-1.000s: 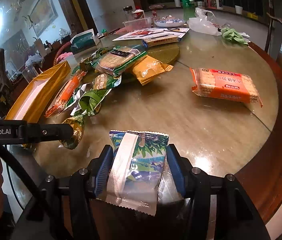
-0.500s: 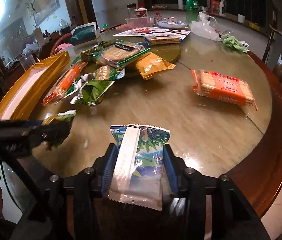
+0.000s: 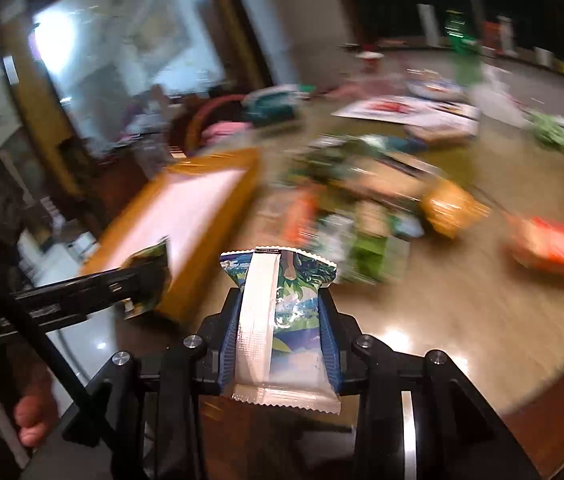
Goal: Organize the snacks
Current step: 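Carry both packets over the orange-rimmed tray and open both tools to drop them, then withdraw both open tools from the tray back over the table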
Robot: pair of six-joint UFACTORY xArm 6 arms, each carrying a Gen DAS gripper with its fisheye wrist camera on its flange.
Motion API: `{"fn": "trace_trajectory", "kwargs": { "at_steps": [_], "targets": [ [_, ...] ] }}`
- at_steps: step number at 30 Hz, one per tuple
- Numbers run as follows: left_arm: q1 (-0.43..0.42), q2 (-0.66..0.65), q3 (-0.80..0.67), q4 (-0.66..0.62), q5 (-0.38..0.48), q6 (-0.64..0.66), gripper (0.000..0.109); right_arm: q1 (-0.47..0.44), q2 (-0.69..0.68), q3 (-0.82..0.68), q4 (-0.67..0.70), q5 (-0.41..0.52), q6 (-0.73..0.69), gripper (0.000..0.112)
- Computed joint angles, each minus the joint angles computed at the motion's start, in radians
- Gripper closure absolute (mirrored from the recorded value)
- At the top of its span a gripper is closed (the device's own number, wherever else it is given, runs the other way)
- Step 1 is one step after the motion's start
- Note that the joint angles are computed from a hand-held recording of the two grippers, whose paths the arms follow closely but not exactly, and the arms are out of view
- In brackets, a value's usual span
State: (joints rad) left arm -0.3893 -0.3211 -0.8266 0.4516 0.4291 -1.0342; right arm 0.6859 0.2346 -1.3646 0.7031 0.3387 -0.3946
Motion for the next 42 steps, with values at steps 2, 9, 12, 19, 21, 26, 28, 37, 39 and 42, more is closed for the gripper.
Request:
{"fn": "trace_trajectory", "kwargs": {
  "at_steps": [2,9,12,19,21,26,28,37,39,42],
  "targets": [
    [0.043,-0.039,0.029,0.026,0.022,-0.027,0.076,0.022,0.067,-0.099,0.013,0.047,-0.024,0.077],
    [0.183,-0.079,0.099,-0.007,0.045,0.008,0.076,0.077,0.411,-0.57,-0.126,0.259,0.073,0.077],
    [0.221,-0.063,0.107,-0.023,0.031,0.041,0.076,0.097,0.506,-0.704,-0.201,0.307,0.124,0.077],
    [0.269,0.011,0.083,-0.089,0.044,0.15,0.075,0.122,0.647,-0.919,-0.39,0.411,0.242,0.072],
    [0.275,0.02,0.082,-0.11,0.053,0.163,0.074,0.125,0.643,-0.908,-0.413,0.395,0.255,0.07],
    [0.281,-0.002,0.114,-0.202,0.006,0.219,0.058,0.115,0.569,-0.796,-0.273,0.33,0.177,0.054],
    [0.273,-0.022,0.122,-0.152,-0.007,0.164,0.041,0.111,0.499,-0.69,-0.171,0.263,0.097,0.05],
    [0.127,-0.095,0.104,0.142,0.002,-0.087,0.024,0.048,0.1,-0.101,0.056,-0.022,-0.029,0.035],
    [0.069,-0.069,0.083,0.129,-0.004,-0.061,0.023,0.023,0.038,0.006,-0.009,-0.053,0.042,0.036],
    [-0.029,0.002,0.035,0.077,0.003,0.014,0.023,-0.023,-0.054,0.169,-0.189,-0.09,0.234,0.036]
  ]
}}
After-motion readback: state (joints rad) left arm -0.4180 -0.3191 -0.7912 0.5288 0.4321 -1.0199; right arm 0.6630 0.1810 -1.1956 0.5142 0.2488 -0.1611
